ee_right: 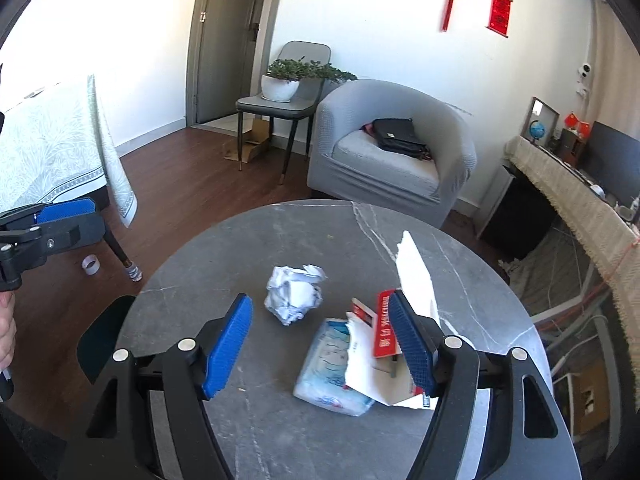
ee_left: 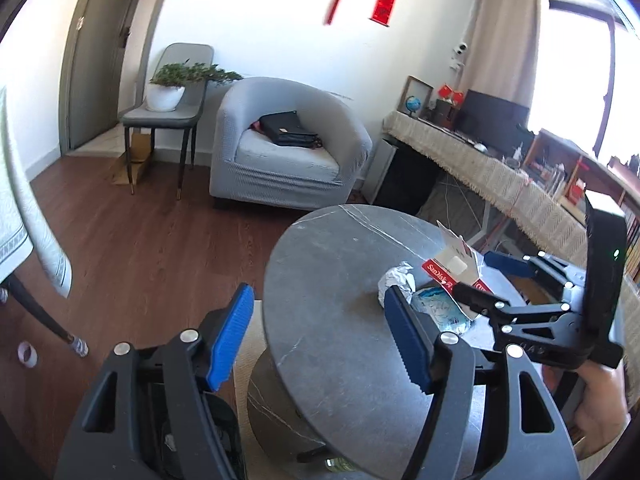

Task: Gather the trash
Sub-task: 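Move both grippers from the bin back over the round grey table, then grasp the crumpled white paper with the left gripper while the right grasps the SanDisk packaging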

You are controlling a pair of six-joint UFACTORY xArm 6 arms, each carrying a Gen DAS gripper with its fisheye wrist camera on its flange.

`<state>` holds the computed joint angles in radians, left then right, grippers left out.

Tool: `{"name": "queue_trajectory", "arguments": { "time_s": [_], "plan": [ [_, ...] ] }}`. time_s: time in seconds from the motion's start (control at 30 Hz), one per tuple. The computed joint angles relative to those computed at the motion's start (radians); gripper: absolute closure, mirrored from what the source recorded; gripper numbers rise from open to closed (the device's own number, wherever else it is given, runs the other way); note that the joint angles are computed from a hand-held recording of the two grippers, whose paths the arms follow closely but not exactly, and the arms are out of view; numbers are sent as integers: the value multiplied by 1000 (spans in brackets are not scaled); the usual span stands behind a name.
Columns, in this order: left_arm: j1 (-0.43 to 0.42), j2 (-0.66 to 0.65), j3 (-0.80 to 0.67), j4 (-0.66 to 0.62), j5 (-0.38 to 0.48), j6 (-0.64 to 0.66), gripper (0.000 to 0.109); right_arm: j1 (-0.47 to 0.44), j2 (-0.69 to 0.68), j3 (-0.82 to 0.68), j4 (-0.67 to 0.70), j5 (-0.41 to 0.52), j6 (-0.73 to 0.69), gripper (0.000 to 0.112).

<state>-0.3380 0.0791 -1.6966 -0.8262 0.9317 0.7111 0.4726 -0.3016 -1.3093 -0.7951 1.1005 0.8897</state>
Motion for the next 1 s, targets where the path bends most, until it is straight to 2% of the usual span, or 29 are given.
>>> {"name": "queue_trajectory", "arguments": {
  "time_s": [0.17, 0.4, 0.83, 0.9, 1.0],
  "plan": [
    [-52, 26, -18, 9, 13, -7, 37, -16, -57, 46, -25, 35, 1, 38],
    [-126, 74, -45, 49, 20, -31, 37, -77, -108, 106, 17, 16, -28, 38],
    [-182, 176, -141, 92, 35, -74, 37, -146, -49, 96, 66, -46, -70, 38],
    [-183, 183, -144, 94, 33, -85, 38, -154, -40, 94, 72, -52, -68, 45],
    [-183, 200, -163, 100, 46, -109, 41, -166, -30, 90, 79, -64, -72, 49]
  ]
}}
